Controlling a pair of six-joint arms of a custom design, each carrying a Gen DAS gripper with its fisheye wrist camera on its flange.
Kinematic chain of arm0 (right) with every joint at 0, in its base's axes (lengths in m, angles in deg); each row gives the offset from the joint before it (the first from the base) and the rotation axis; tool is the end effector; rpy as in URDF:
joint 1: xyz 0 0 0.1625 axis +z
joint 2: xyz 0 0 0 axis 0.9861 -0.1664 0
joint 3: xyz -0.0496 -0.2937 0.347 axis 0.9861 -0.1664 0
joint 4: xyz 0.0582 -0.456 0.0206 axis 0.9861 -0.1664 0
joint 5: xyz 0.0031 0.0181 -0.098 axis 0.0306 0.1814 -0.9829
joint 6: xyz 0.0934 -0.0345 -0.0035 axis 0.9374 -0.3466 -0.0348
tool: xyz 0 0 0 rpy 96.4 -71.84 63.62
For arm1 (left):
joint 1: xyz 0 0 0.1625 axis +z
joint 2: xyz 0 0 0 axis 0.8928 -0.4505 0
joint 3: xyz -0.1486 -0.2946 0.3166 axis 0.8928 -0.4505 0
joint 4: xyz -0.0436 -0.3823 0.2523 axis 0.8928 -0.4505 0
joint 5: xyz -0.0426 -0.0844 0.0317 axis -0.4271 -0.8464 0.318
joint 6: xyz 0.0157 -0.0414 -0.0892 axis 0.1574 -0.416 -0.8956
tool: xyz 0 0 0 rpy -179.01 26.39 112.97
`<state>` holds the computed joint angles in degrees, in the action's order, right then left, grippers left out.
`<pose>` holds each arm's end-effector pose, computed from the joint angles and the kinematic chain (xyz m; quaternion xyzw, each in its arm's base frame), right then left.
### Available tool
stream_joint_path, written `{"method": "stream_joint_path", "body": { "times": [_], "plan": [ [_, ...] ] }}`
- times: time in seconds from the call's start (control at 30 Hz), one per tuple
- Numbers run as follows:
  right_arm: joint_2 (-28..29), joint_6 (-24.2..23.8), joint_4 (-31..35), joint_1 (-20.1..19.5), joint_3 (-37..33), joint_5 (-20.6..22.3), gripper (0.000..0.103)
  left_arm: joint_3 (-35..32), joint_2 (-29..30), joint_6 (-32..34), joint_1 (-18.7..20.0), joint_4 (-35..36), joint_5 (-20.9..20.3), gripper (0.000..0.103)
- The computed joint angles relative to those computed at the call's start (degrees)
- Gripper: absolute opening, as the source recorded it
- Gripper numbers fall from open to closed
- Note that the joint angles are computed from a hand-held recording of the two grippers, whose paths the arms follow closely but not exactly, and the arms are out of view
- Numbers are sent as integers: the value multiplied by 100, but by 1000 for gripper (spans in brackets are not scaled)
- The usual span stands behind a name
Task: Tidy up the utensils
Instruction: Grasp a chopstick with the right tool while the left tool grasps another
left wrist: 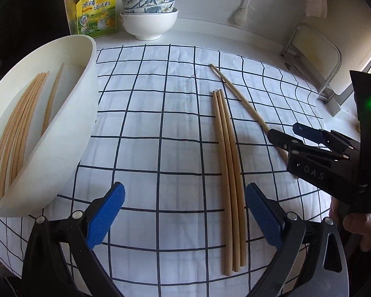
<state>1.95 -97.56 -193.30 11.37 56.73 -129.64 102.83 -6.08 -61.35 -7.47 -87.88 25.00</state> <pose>0.1068 -0.6843 0.1174 0.2315 -0.8999 0.2009 0.3103 -0.1774 -0.6208 0.0705 0.1014 0.9184 -0.2342 0.3024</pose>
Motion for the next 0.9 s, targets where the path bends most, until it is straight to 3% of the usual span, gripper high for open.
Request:
{"method": "stream_joint_path", "body": {
  "times": [0.13,0.4,0.9],
  "plan": [
    [133,-143,23,11,-159,-36,57,-11,45,28,-8,-68,84,96],
    [170,-297,-23,-27,-115,53,9,-50,130,10,18,-129,99,96],
    [-530,274,-109,-159,876,164,7,-267,385,-16,58,131,374,96]
  ]
}}
